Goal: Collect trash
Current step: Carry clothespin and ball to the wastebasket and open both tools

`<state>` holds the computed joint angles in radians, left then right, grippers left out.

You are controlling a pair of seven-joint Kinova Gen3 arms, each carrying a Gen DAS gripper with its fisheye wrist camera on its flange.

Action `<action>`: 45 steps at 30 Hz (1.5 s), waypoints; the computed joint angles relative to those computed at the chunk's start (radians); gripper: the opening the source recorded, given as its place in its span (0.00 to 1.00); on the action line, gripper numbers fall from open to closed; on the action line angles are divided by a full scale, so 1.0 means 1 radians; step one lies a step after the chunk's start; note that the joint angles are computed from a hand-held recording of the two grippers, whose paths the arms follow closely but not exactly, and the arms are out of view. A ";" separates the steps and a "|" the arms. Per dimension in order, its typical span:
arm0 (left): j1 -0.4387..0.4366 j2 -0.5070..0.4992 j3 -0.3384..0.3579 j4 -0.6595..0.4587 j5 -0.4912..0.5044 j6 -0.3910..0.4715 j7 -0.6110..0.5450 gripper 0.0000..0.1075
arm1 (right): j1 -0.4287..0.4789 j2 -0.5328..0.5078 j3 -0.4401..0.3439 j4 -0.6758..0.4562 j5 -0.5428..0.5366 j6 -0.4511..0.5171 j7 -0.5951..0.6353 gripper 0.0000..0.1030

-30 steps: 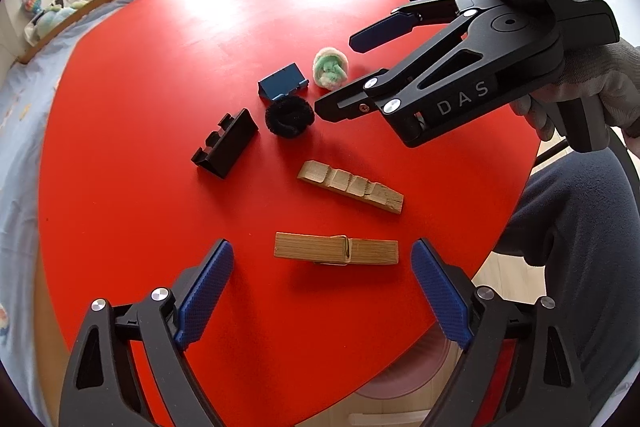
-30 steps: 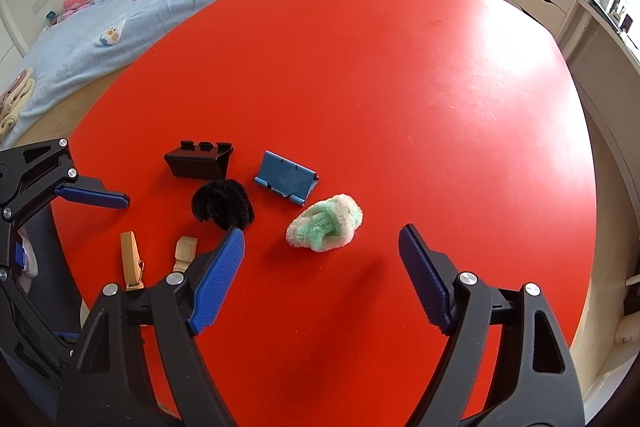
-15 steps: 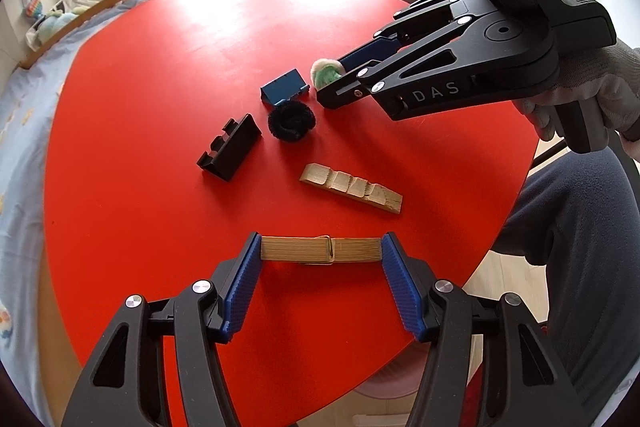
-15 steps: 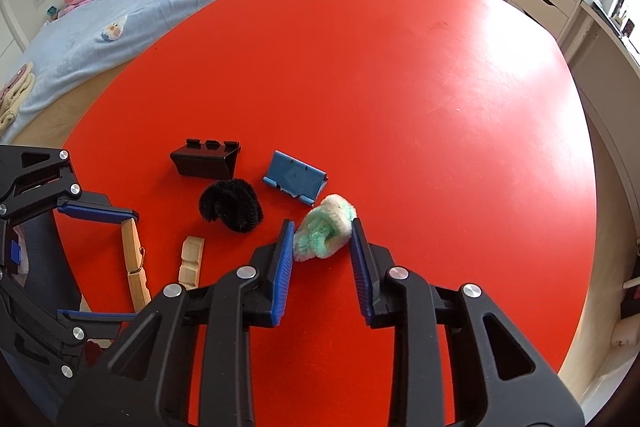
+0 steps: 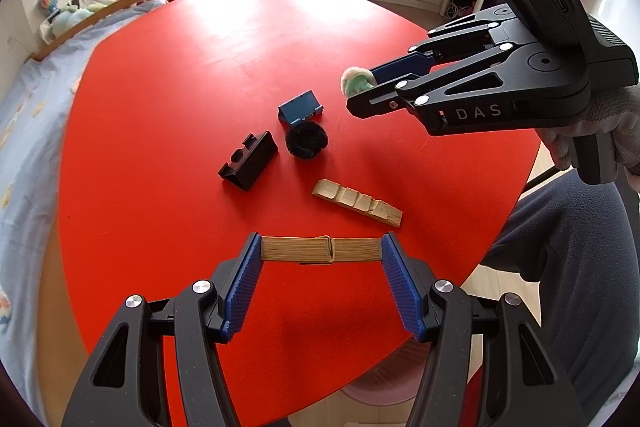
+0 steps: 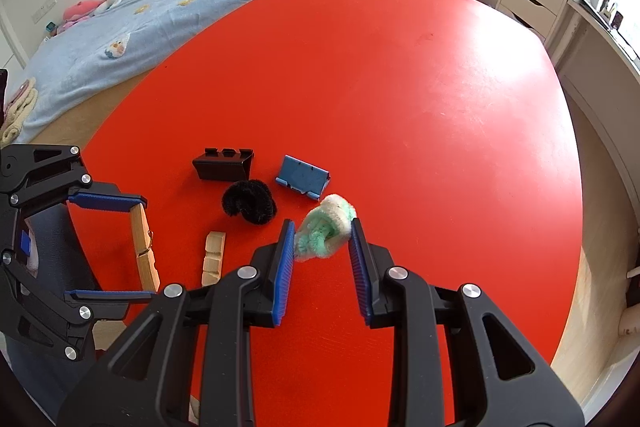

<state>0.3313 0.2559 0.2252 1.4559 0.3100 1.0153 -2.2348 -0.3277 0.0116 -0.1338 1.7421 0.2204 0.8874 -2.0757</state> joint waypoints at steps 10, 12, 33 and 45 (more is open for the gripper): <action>-0.027 -0.059 -0.009 0.025 0.049 -0.003 0.006 0.55 | -0.029 -0.111 -0.065 0.032 0.056 0.019 -0.125 0.26; -0.029 -0.080 -0.011 0.038 0.056 -0.010 0.009 0.55 | -0.033 -0.138 -0.091 0.040 0.079 0.028 -0.164 0.26; -0.076 -0.341 -0.104 0.262 0.279 -0.026 -0.151 0.55 | -0.045 -0.336 -0.399 0.132 0.207 0.125 -0.529 0.26; -0.070 -0.428 -0.150 0.376 0.326 -0.019 -0.189 0.55 | -0.049 -0.368 -0.525 0.172 0.174 0.135 -0.676 0.26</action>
<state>0.2618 -0.1721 0.0754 1.8321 0.6363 0.9960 -2.4242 -0.3768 -0.3567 -0.6587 1.9138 0.3945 1.0222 -2.7521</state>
